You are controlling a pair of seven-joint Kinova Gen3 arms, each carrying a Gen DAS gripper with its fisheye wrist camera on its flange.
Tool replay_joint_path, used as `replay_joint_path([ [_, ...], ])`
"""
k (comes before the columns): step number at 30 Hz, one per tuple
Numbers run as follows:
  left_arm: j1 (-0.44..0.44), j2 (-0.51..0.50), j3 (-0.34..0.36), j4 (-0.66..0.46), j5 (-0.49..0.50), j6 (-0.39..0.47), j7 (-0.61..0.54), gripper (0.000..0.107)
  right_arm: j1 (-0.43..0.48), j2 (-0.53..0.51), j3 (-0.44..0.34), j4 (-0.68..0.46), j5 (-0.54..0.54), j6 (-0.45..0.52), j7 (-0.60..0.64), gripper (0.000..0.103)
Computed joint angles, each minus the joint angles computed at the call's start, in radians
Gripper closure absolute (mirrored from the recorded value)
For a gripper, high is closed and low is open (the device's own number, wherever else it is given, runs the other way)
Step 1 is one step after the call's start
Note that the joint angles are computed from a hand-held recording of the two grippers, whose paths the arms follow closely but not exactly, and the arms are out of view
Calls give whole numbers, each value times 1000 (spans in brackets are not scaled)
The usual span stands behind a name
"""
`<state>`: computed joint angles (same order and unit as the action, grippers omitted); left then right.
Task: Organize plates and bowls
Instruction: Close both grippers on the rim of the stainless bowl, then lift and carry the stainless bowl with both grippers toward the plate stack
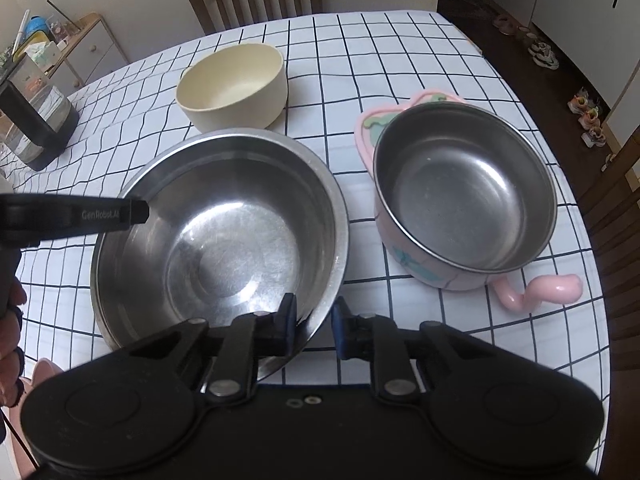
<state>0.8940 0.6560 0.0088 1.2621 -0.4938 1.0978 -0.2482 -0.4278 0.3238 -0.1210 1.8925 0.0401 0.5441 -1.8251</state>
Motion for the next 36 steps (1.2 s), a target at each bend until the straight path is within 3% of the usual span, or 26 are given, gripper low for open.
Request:
replay_joint_path([
  [10,39,-69,21,44,-11,6,46,89,9,-89,-12,58,1,-4,23,85],
  [20,118,-108,64,25,-39,61,78,89,80,-235,-28,136,-92,51,153,85],
  [27,178,-102,90,-12,-38,106,78,89,120,-332,-9,195,-164,108,250,85],
  [36,231,-79,115,-29,5,82,73,89,159,-415,23,265,-184,161,314,86],
])
